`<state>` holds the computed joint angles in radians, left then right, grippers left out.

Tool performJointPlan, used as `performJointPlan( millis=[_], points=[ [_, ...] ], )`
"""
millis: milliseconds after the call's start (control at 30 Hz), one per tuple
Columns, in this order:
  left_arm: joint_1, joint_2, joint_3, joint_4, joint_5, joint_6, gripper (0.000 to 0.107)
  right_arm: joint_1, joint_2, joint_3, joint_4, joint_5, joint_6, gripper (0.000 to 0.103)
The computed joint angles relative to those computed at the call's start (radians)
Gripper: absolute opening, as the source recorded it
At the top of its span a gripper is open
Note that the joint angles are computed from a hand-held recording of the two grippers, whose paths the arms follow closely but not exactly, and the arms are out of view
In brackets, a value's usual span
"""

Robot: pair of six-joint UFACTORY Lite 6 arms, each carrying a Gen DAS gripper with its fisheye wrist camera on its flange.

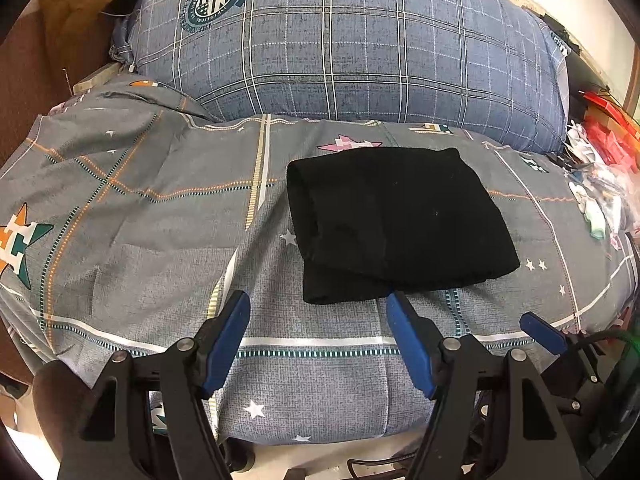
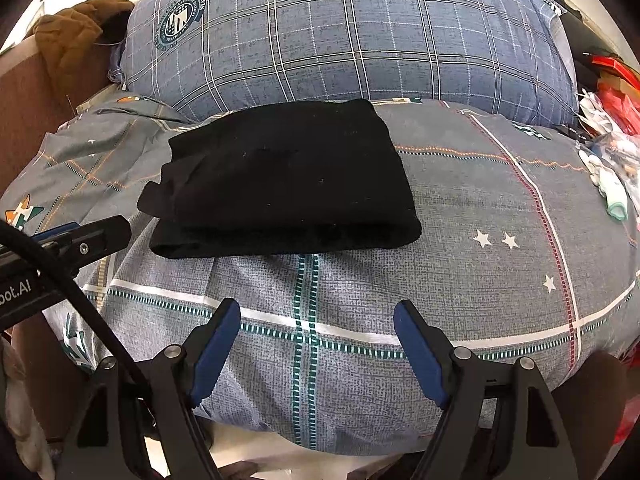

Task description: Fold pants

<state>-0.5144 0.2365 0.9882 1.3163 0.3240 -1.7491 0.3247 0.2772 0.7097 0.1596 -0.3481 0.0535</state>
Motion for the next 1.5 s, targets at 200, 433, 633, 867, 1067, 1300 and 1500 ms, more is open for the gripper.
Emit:
performJointPlan(
  millis=[200, 433, 633, 867, 1067, 1300, 1500],
  points=[
    [-0.005, 0.0, -0.002, -0.002, 0.004, -0.001, 0.07, -0.011, 0.002, -0.003, -0.024, -0.003, 0.02, 0.084],
    [-0.011, 0.003, 0.0, -0.006, 0.01, -0.004, 0.07, -0.023, 0.011, 0.0, -0.054, -0.002, 0.041, 0.084],
    [-0.003, 0.007, -0.001, -0.002, 0.003, -0.005, 0.07, -0.019, 0.015, 0.002, -0.041, -0.001, 0.033, 0.084],
    [0.001, 0.003, -0.007, 0.004, -0.002, -0.013, 0.07, -0.018, 0.019, 0.004, -0.034, -0.002, 0.027, 0.084],
    [0.006, 0.0, -0.017, 0.028, -0.012, -0.043, 0.07, -0.025, 0.017, 0.001, -0.03, -0.006, 0.021, 0.084],
    [0.004, 0.006, -0.016, 0.038, -0.016, -0.058, 0.07, -0.027, 0.013, -0.001, -0.028, -0.002, 0.017, 0.084],
    [0.005, 0.004, -0.02, 0.051, -0.017, -0.071, 0.07, -0.028, 0.008, -0.007, -0.018, -0.007, 0.004, 0.084]
  ],
)
